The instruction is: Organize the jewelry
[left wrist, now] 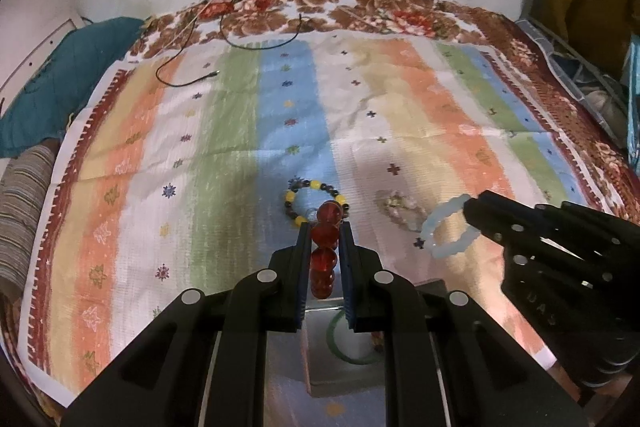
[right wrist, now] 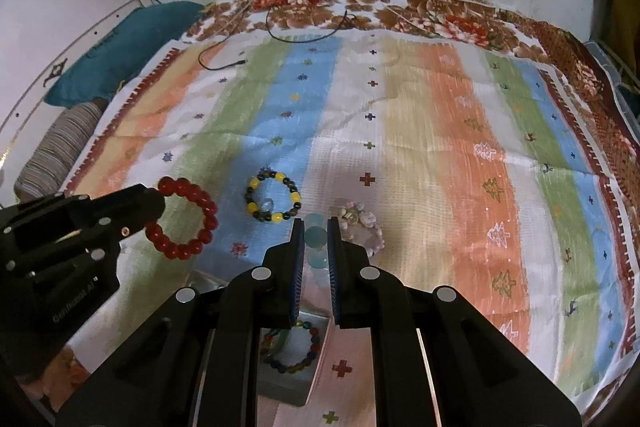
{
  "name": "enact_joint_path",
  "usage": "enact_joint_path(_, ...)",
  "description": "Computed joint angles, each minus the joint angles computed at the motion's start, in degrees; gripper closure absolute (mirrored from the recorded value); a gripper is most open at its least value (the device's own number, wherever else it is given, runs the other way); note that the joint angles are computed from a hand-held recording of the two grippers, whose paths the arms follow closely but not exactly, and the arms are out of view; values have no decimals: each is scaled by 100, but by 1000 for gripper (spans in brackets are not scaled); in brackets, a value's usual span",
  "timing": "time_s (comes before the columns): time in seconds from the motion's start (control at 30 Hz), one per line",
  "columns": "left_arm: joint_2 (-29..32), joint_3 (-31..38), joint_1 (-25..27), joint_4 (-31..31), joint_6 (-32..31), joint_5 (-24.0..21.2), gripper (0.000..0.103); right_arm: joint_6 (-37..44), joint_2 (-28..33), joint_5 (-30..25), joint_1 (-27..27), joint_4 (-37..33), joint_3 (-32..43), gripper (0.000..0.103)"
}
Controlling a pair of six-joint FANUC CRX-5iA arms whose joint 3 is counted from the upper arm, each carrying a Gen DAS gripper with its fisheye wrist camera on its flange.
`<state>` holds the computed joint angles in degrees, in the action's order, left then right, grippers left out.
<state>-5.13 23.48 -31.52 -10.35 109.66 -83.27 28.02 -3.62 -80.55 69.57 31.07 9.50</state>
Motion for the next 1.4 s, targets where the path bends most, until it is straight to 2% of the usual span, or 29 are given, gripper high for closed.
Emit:
enact_joint_path(0.17, -67, 69, -253, -231, 66, -5, 90, -161, -144, 41, 157, 144, -127, 91)
enact_joint_path(0.37, -219, -17, -347, -220, 149, 66, 90, -392, -385, 224, 253, 147, -336, 91)
enact_joint_path(0.6, -364, -163, -492, -271, 293, 96, 90, -520, -525, 163, 535, 408, -471, 91)
enact_joint_path(0.9, -354, -65, -924, -737, 423, -30, 90, -669, -637, 91, 722, 463, -585, 91)
enact_joint_path(1.23, -351, -69, -946, -713, 530, -82, 90, -607, -630, 87, 734, 372, -556, 91)
enact_joint_path(1.4, -306, 9, -891, -817, 683, -288, 88, -535, -584, 110, 642, 124, -465, 90)
